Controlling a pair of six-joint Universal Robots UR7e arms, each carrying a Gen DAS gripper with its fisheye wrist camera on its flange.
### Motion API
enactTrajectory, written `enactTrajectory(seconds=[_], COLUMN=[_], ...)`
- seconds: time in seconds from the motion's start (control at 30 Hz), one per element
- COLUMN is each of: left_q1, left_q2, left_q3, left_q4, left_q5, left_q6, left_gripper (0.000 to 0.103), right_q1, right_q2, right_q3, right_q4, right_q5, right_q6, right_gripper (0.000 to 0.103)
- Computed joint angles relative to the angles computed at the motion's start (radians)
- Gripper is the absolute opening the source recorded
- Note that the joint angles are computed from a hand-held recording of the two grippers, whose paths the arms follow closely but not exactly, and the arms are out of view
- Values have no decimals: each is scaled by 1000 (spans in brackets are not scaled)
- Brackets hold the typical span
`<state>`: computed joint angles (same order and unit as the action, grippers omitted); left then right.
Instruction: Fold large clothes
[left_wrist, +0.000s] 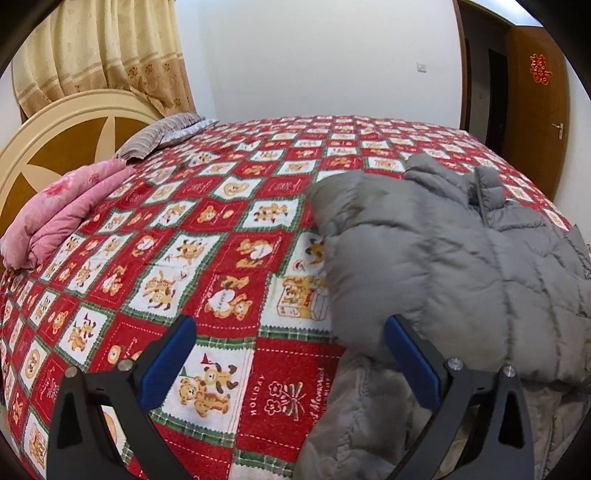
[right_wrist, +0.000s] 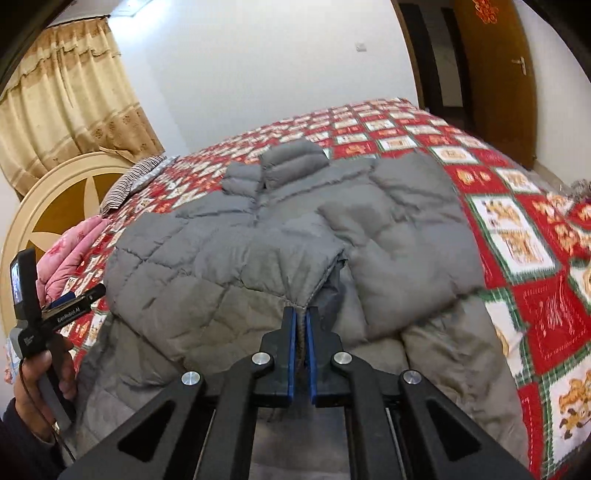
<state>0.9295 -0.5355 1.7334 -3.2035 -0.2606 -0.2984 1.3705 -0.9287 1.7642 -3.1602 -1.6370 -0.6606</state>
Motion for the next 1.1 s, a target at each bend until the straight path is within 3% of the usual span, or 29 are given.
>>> enactTrajectory(seconds=[0.1,0.23,0.37,0.47,0.6,0.7,0.77,0.8,0.83,0.97,1.03,1.1], left_q1=[15,24,35,28,-12,-26,-23,-21,-17,7,23,42], left_q2=[-32,-50,-67,-94,-111,-108,-102,-86,-58,16,54,87], left_q3=[12,35,42,59,77,42,10,-16,-49,-140,-185,-231], left_q4=[189,235,370,402,233,75,69,48,1,-45,-38,33], left_q5=[14,17,23,23,79,63,31,18,5,-83,-112,-110], left_q6=[-176,-243,-350,-388,-218,-46,-22,5,59,103,112,90], left_gripper=[103,103,103,103,103,103,103,103,103,103,103,103], right_q1=[-5,-18,-28,-38,-37,-22,-4,5,9,54,73,88], right_q2=[9,-8,-5,-15,-37,-45,-41,-37,-31,28,61,100], right_q3=[3,30,22,24,43,45,29,19,14,-36,-71,-105], right_q4=[12,14,34,41,-35,-100,-92,-77,-84,-62,-19,11], right_q5=[-54,-86,-104,-81,-67,-53,-37,-7,21,27,11,-21], right_q6=[0,-10,-5,23,59,76,91,98,101,69,48,25], right_gripper=[4,2,0,0,1,4,35,69,79,78,65,62])
